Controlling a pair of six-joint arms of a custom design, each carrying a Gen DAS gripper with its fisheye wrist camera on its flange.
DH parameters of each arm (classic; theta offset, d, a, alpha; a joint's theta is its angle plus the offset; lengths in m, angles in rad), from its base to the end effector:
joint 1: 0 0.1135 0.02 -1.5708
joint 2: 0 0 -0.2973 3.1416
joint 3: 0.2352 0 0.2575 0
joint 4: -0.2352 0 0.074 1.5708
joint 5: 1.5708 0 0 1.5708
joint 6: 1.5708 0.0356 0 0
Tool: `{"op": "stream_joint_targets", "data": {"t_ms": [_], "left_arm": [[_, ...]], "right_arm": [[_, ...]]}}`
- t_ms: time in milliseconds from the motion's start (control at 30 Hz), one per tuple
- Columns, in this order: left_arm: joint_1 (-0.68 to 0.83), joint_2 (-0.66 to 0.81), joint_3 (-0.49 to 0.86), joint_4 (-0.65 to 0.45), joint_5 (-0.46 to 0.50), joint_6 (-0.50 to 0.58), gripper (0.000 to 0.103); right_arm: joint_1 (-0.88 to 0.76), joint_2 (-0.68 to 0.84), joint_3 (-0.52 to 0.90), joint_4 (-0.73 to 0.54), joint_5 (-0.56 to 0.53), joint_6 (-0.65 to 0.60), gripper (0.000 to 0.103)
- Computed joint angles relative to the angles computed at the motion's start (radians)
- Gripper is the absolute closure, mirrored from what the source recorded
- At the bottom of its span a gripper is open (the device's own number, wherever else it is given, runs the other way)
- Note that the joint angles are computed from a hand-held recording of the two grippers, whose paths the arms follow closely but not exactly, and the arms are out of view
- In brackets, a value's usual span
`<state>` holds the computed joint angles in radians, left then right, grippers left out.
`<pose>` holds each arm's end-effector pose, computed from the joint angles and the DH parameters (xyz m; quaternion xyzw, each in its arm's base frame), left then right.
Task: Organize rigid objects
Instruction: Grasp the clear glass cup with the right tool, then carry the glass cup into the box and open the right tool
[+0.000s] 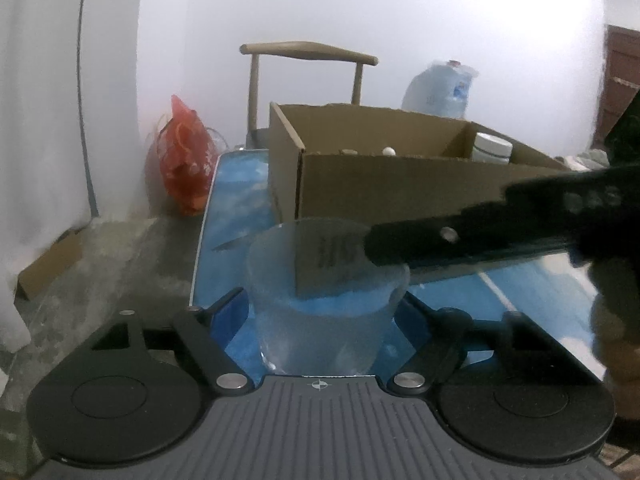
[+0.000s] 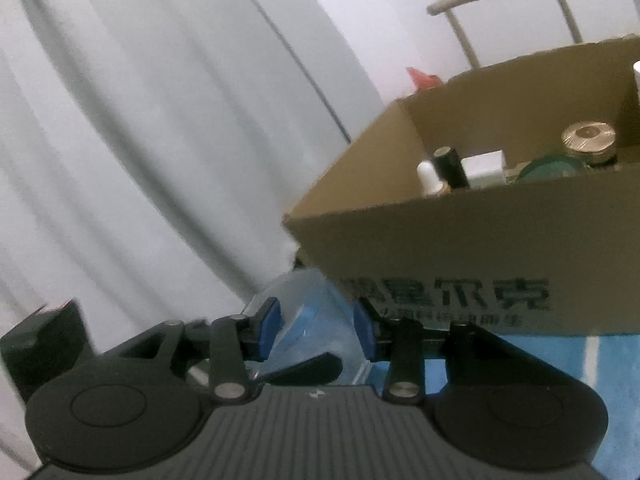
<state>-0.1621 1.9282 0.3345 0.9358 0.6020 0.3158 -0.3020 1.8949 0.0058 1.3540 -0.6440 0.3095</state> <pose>0.2534 -0.0619 0.0771 0.3299 0.8020 -0.2330 0.4401 0.1796 -0.0336 0.0865 0.0987 0.8332 0.2767 0.4685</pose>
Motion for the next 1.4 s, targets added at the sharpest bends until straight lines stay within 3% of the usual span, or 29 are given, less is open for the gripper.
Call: {"op": "stream_joint_targets", "data": {"t_ms": [33,67,133,333,700,1200,1333,1400], "left_arm": [[0.004,0.011,-0.002,0.012,0.008,0.006,0.023],[0.010,0.025,-0.004,0.033,0.021,0.012,0.023],[0.021,0.055,-0.012,0.083,0.039,0.014,0.023],[0.037,0.107,-0.003,0.146,0.082,0.000,0.023],[0.050,0.139,0.016,0.167,0.117,-0.011,0.023],[0.038,0.122,-0.007,0.190,0.097,-0.036,0.030],[0.032,0.026,-0.057,0.162,0.090,-0.024,0.030],[0.020,-0.078,-0.081,0.098,0.083,-0.022,0.030]], "right_arm": [[-0.002,-0.026,0.007,-0.053,-0.010,-0.025,0.058],[0.002,-0.037,0.008,-0.077,-0.008,-0.043,0.039],[0.029,-0.076,0.007,-0.116,0.032,-0.068,0.022],[0.191,-0.237,0.016,-0.279,0.197,-0.160,0.021],[0.353,-0.296,0.132,-0.502,0.372,-0.280,0.020],[0.341,-0.275,0.192,-0.574,0.339,-0.307,0.022],[0.318,-0.385,0.191,-0.678,0.313,-0.298,0.022],[0.302,-0.512,0.192,-0.798,0.301,-0.288,0.022]]}}
